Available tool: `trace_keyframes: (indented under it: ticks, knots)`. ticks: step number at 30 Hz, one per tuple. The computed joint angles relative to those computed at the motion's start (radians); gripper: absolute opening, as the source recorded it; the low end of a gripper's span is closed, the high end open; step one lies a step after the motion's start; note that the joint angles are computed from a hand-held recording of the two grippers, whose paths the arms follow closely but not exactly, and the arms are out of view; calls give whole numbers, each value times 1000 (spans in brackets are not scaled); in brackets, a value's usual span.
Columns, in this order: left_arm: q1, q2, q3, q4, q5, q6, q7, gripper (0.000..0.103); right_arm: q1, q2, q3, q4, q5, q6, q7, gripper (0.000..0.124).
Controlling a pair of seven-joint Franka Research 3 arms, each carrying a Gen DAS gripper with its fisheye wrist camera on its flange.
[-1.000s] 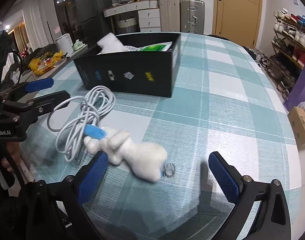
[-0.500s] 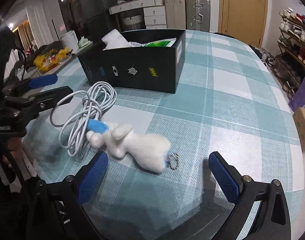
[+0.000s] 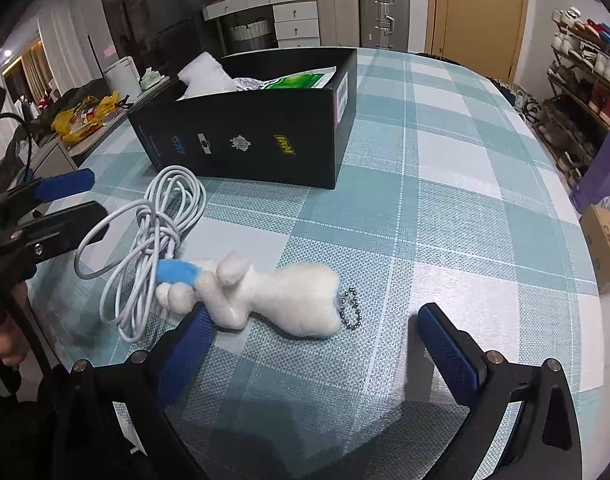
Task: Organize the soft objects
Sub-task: 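Move both tools back toward the white cable bundle and plush toy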
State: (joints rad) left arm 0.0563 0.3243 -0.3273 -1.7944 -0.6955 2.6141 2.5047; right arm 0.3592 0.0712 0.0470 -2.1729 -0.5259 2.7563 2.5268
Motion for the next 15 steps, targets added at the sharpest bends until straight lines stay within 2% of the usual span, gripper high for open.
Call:
trace_keyframes:
  ticks: [10,15]
  knots:
    - [-12,38,3,65,48,-121,-105,103,5,-11,12,-8,-22,-26,-17,102]
    - [-22,40,2,71,62,-140,-115,103,4,-14,14,-13,-25,-27,-21,102]
